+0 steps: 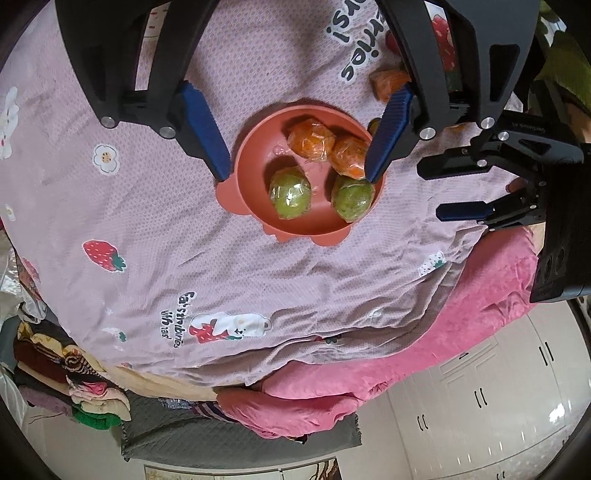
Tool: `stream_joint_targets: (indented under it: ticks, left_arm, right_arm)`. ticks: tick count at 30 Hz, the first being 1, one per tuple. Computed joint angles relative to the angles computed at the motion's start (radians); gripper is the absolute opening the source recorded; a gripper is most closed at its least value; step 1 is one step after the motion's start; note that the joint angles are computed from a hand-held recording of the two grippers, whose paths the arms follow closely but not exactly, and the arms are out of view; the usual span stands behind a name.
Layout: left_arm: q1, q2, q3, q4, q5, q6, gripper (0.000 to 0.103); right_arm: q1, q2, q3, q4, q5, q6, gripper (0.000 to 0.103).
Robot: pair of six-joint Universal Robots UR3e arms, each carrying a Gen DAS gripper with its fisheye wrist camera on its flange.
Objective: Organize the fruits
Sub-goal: 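Lift both tools away from the plate toward the loose fruits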
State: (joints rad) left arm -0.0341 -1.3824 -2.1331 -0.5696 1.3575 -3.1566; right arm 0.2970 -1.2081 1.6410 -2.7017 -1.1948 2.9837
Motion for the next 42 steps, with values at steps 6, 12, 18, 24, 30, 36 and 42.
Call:
stream_joint_targets:
  ticks: [6, 12, 18, 24, 30, 36, 42]
  left_arm:
    - [0.016, 0.05, -0.019, -0.014, 0.007, 0.0, 0.078]
    - [0.033, 0.112, -0.046, -0.033, 0.01, -0.003, 0.086]
    - [0.05, 0.164, -0.069, -0.055, 0.014, -0.005, 0.09]
    - [0.07, 0.226, -0.097, -0.086, 0.016, -0.001, 0.093]
    - [0.086, 0.286, -0.119, -0.122, 0.018, 0.004, 0.093]
    - [0.105, 0.348, -0.141, -0.159, 0.012, 0.012, 0.093]
    - [0.106, 0.383, -0.16, -0.18, 0.017, 0.02, 0.093]
  right_arm:
    - [0.002, -0.033, 0.034, -0.016, 0.004, 0.005, 0.08]
    - [0.009, -0.066, 0.063, -0.028, 0.004, 0.013, 0.083]
    - [0.016, -0.097, 0.098, -0.042, 0.001, 0.018, 0.087]
    - [0.025, -0.123, 0.124, -0.045, -0.001, 0.017, 0.09]
    - [0.039, -0.153, 0.154, -0.048, 0.0, 0.02, 0.092]
    - [0.055, -0.171, 0.181, -0.052, -0.009, 0.024, 0.093]
    - [0.065, -0.192, 0.222, -0.061, -0.015, 0.026, 0.093]
